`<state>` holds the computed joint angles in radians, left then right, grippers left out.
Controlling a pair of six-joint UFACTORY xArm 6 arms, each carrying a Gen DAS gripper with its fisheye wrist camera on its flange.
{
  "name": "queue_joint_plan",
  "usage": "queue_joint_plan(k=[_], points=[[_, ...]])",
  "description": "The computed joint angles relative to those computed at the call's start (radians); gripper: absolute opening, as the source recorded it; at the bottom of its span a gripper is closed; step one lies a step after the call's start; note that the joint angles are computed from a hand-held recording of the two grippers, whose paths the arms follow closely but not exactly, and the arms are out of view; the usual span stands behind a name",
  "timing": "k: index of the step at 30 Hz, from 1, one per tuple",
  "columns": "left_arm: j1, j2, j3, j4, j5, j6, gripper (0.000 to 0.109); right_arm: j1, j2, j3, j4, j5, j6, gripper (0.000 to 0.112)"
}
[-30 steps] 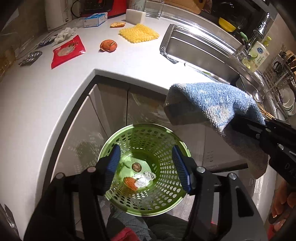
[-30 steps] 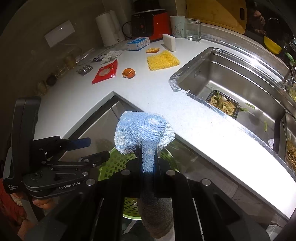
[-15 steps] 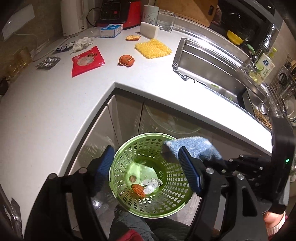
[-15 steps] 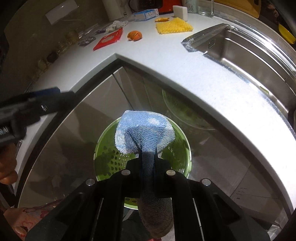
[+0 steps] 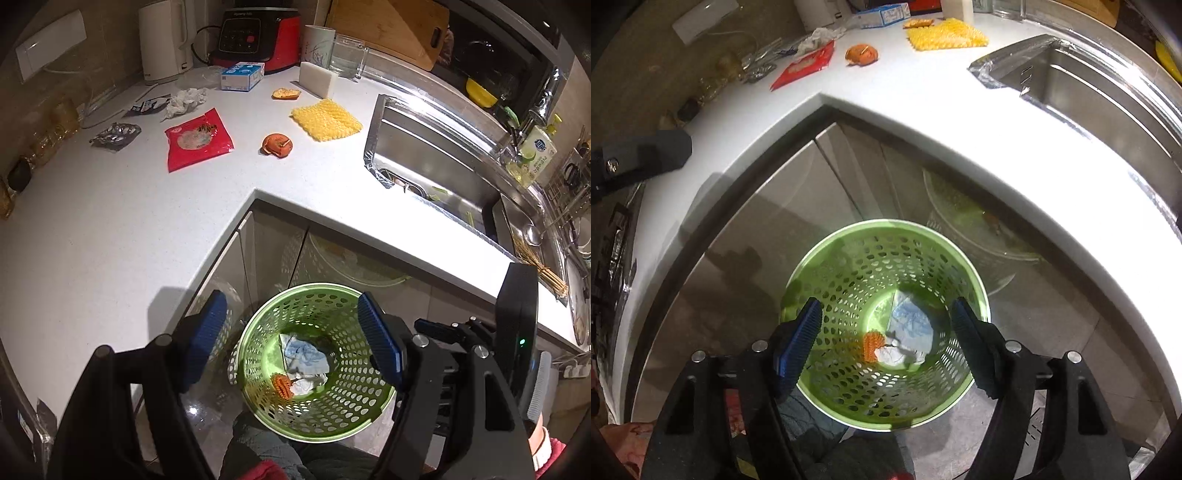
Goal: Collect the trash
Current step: 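Grasp the red snack bag with the left tool while the right tool grasps the orange peel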
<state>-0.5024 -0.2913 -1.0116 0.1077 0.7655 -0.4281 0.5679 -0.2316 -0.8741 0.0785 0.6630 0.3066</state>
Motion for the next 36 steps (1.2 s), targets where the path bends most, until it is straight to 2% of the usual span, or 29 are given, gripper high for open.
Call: queue_joint_plan(k=[1, 2, 3, 8, 13, 19, 26, 31, 36], points=[[0.006, 0.003, -0.005, -0.003, 0.000, 0.008, 0.073, -0.004, 0.000, -0.013, -0.021, 0.002, 0.017, 0.077], [0.009, 0.005, -0.010, 0.002, 0.001, 0.007, 0.082, -0.007, 0.000, -0.027, -0.042, 0.004, 0.033, 0.078], [0.013, 0.005, -0.010, 0.018, -0.008, -0.002, 0.083, -0.011, 0.000, -0.041, -0.064, 0.004, 0.048, 0.081], [0.050, 0.020, -0.040, 0.020, -0.024, 0.033, 0.088, -0.023, 0.008, -0.114, -0.140, 0.004, 0.100, 0.090], [0.115, 0.064, -0.094, -0.023, -0.036, 0.089, 0.093, -0.030, 0.073, -0.221, -0.207, 0.002, 0.136, 0.100], [0.194, 0.157, -0.183, -0.085, -0.046, 0.139, 0.095, -0.039, 0.178, -0.350, -0.229, 0.001, 0.154, 0.101], [0.243, 0.372, -0.389, -0.126, -0.029, 0.144, 0.095, -0.046, 0.317, -0.505, -0.251, 0.016, 0.166, 0.101], [0.260, 0.564, -0.587, -0.076, 0.031, 0.074, 0.095, -0.056, 0.412, -0.605, -0.237, 0.023, 0.175, 0.101], [0.275, 0.701, -0.734, -0.089, 0.084, 0.041, 0.095, -0.062, 0.510, -0.712, -0.258, 0.039, 0.183, 0.101]])
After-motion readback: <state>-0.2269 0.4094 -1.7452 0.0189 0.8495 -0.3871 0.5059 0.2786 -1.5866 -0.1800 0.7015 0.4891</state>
